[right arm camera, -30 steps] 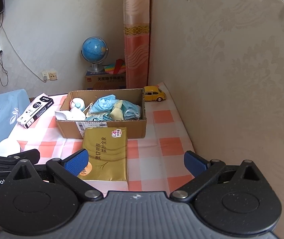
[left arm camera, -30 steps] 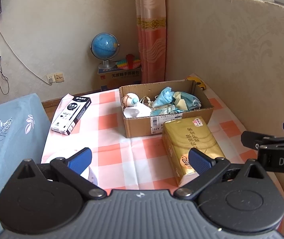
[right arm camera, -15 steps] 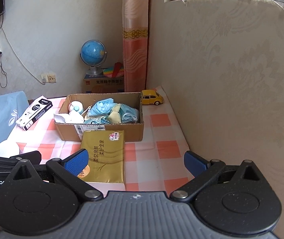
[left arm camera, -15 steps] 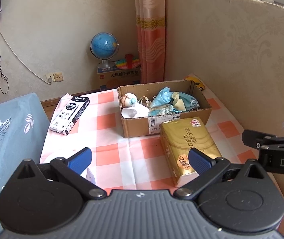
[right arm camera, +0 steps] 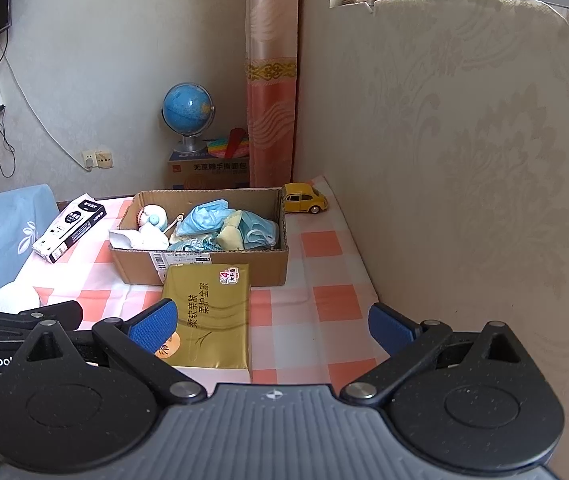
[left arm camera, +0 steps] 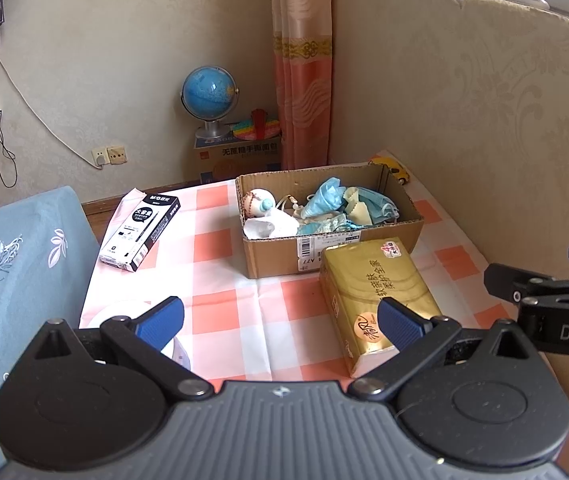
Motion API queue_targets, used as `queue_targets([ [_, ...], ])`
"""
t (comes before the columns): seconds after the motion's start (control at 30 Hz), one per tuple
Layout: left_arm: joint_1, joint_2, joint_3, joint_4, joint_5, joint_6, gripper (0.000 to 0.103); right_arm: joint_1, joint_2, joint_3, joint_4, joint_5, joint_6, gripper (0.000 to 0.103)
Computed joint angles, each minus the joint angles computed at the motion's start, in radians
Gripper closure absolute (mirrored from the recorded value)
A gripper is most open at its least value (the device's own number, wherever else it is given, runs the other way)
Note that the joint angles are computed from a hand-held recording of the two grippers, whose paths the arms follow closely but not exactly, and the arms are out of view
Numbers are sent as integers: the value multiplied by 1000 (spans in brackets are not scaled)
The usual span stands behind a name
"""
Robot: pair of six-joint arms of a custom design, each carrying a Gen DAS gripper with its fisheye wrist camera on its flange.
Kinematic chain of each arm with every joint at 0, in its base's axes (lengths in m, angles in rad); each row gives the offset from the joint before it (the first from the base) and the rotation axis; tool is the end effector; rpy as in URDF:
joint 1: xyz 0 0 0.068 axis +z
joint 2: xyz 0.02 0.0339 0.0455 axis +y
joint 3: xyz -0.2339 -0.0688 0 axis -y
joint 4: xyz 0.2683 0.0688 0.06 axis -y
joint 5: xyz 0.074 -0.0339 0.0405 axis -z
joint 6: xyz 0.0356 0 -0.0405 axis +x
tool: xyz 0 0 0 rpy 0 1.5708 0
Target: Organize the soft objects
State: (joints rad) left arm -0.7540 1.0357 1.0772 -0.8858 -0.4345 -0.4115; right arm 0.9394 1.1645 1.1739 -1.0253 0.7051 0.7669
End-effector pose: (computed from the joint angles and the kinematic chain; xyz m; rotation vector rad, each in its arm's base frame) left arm 0.1830 -0.1513 0.3063 0.2025 2.3077 -0.0574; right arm 0.1653 0.1870 0.3049 0.0413 2.2752 -0.0620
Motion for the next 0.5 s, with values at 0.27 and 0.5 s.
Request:
queue_targets([
  [0.27, -2, -1, 2, -3, -1, -3, 1, 7, 0, -1, -2, 4, 5, 0],
  [0.5, -1, -3, 1, -4, 1, -3, 1, 9, 0, 1, -4, 4, 6, 0],
])
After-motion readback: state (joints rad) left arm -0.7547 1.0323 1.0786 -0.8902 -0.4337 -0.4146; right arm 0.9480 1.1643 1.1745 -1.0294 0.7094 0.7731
